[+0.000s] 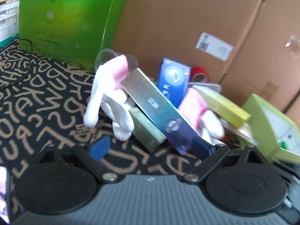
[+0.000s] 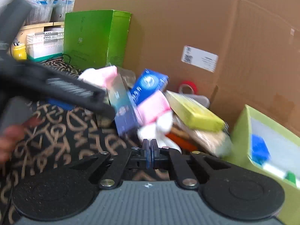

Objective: Organize objects
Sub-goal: 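Grasp the olive box with the left tool while the right tool grasps the silver VIVX box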

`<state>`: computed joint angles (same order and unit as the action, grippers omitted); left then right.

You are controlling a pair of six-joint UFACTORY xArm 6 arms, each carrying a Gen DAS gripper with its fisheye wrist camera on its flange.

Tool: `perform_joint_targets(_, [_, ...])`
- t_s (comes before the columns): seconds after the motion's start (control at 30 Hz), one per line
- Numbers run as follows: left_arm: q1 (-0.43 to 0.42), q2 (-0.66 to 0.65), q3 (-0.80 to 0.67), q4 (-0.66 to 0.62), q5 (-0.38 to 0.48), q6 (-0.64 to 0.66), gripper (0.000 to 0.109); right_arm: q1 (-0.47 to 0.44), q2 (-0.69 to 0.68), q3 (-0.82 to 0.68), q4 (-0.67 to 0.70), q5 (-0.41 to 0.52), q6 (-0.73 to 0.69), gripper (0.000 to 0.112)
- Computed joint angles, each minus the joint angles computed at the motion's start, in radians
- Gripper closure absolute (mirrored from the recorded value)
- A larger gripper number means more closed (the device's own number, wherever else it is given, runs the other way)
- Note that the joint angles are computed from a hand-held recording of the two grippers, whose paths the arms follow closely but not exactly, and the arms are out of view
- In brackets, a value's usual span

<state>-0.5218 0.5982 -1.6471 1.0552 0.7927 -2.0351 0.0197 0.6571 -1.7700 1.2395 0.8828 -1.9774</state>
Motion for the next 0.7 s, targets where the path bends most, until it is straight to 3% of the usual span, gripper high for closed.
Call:
perform_joint_targets(0.1, [0.02, 0.027, -0.023, -0.017, -0.001, -0.023, 0.021, -0.008, -0.01, 0.023, 0.051, 0.01, -0.108, 0.106])
perform_joint_targets(0.17, [0.026, 0.01, -0.002, -0.02, -0.003, -0.054, 0.021, 0.012, -0.006, 0.023, 0.076, -0.005, -0.164, 0.089])
perform_joint_targets(0.23, [0.031, -0.023, 0.047, 0.019, -0.033, -0.129, 0.021, 0.042, 0.005, 0.016, 0.088, -0.023, -0.197, 0.079])
perform_joint_targets(0.33, [0.033, -0.038, 0.066, 0.013, -0.017, -0.129, 0.021, 0.09, 0.02, 0.013, 0.096, -0.052, -0.25, 0.077])
perform_joint_targets(0.4, [0.042, -0.046, 0.079, 0.01, -0.037, -0.129, 0.022, 0.125, 0.032, 0.015, 0.106, -0.1, -0.3, 0.059])
perform_joint_targets(0.5, [0.051, -0.049, 0.083, 0.019, -0.059, -0.129, 0.023, 0.153, 0.052, 0.009, 0.14, -0.174, -0.363, 0.066])
perform_joint_targets(0.57, [0.053, -0.035, 0.062, 0.007, -0.062, -0.092, 0.027, 0.134, 0.055, -0.013, 0.074, -0.147, -0.222, 0.066])
perform_joint_targets(0.7, [0.054, 0.013, -0.004, -0.029, -0.046, -0.012, 0.036, 0.072, 0.003, 0.035, 0.049, -0.128, -0.112, 0.066])
